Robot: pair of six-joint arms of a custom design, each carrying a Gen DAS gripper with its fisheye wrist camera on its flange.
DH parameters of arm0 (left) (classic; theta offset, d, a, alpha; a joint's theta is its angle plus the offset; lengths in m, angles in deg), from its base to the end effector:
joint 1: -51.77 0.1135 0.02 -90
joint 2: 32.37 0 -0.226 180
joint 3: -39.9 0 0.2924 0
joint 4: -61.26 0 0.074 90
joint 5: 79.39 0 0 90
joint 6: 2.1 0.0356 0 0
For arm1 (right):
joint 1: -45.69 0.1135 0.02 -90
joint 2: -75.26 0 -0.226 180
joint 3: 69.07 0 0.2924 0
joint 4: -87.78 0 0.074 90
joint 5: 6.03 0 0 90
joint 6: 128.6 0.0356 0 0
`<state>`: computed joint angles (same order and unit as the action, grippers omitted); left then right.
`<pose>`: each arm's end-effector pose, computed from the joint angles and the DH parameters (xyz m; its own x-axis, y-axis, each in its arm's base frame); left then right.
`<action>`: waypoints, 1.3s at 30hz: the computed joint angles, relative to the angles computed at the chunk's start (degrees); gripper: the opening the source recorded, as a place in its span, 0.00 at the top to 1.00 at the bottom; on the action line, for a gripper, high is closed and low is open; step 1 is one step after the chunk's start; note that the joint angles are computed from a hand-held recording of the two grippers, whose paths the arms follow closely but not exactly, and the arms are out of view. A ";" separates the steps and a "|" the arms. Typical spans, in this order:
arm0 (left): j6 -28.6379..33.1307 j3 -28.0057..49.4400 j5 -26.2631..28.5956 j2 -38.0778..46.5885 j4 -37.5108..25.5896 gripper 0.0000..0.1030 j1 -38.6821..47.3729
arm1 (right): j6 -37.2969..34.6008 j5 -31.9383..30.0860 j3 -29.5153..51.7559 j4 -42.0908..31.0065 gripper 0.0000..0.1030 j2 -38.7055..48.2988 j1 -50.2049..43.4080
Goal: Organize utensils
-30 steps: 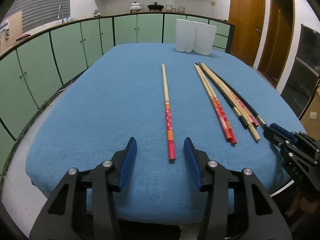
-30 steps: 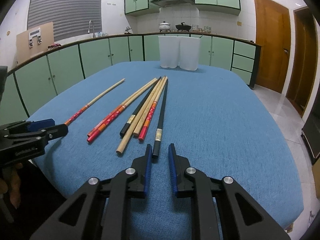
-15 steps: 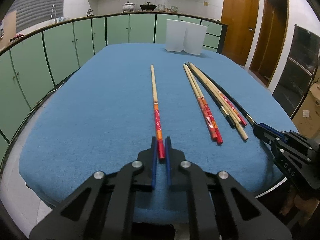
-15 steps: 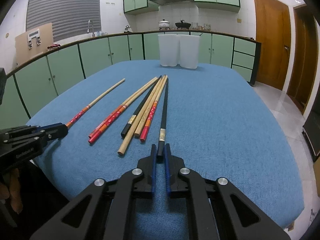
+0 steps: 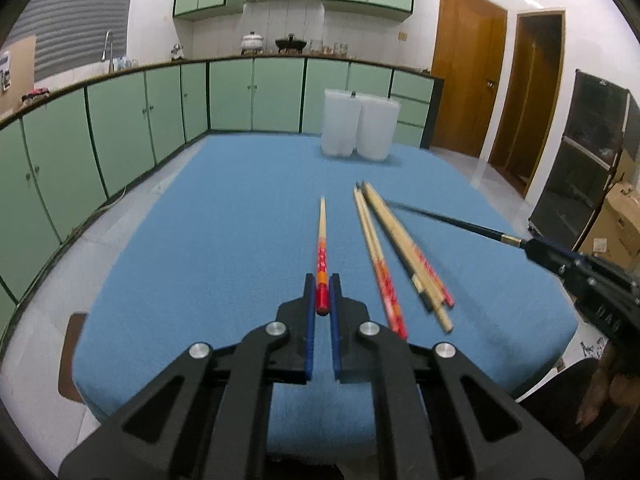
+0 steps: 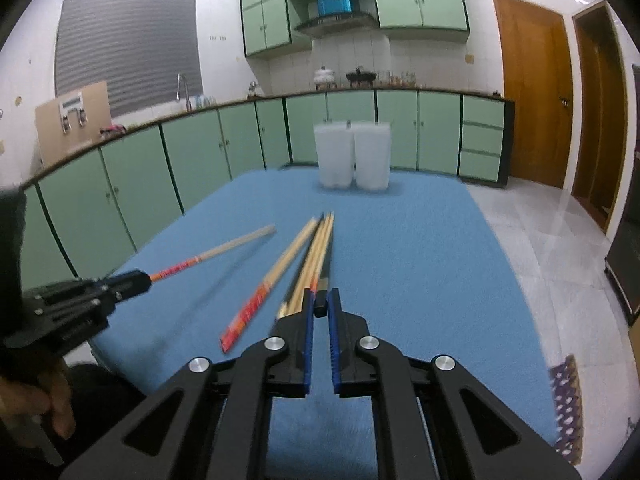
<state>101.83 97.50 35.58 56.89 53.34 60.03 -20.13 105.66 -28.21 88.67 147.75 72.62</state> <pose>0.3464 0.0351 0.1183 -0.5658 0.1384 -0.8128 0.3379 0.9381 -0.0755 0.2672 0.1210 0.1210 -0.4758 0.0885 -0.8751 0.0138 0.9956 0.0931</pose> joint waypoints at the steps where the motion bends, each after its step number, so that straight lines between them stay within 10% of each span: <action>1: -0.04 0.65 0.16 -0.68 -0.42 0.95 -0.05 | -0.67 -0.47 1.05 -1.42 0.93 -1.37 -0.52; 26: -0.90 50.48 2.45 23.10 -23.91 0.95 -4.30 | -13.71 -19.08 52.00 -25.09 0.93 27.00 -15.24; 39: -1.82 70.90 1.72 32.95 -31.75 0.95 -7.34 | -16.58 -18.94 62.69 -30.41 0.94 31.05 -15.61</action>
